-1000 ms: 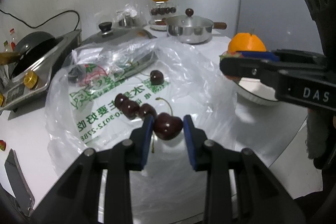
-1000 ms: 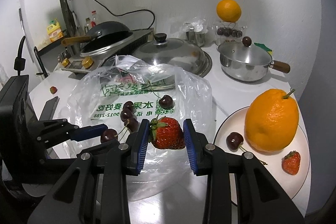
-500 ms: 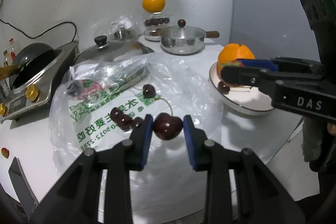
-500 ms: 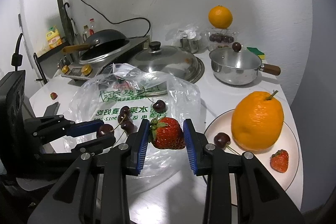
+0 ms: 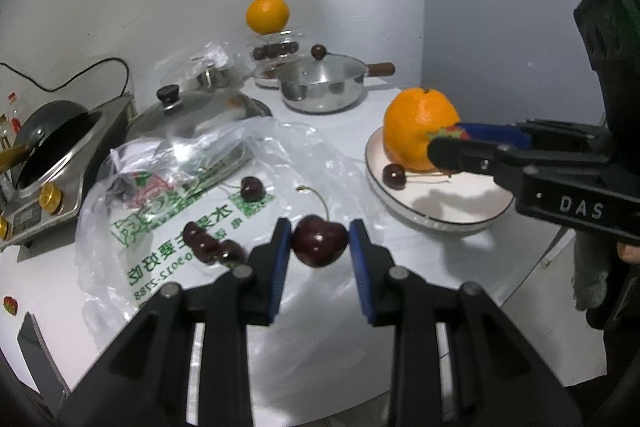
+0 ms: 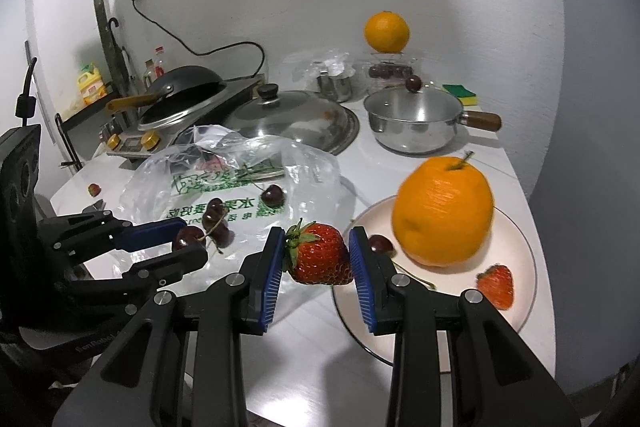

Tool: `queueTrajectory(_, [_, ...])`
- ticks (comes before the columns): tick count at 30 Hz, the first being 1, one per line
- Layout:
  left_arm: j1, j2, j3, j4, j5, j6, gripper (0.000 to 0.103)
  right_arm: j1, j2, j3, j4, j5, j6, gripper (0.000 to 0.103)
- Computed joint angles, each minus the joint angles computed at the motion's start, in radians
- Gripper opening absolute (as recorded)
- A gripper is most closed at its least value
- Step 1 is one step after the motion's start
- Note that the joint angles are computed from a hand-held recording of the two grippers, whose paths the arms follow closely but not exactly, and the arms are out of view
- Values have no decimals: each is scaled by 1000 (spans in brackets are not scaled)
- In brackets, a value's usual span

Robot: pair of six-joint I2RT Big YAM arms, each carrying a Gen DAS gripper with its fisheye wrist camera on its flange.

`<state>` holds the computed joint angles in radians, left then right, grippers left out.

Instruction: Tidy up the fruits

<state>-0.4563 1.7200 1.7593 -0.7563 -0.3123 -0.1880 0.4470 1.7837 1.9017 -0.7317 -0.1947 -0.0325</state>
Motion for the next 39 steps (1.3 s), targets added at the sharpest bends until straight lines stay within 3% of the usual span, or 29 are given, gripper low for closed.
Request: queueTrajectory(39, [-65, 239, 334, -138, 33, 29, 31, -140, -21, -82, 18, -56, 18, 35])
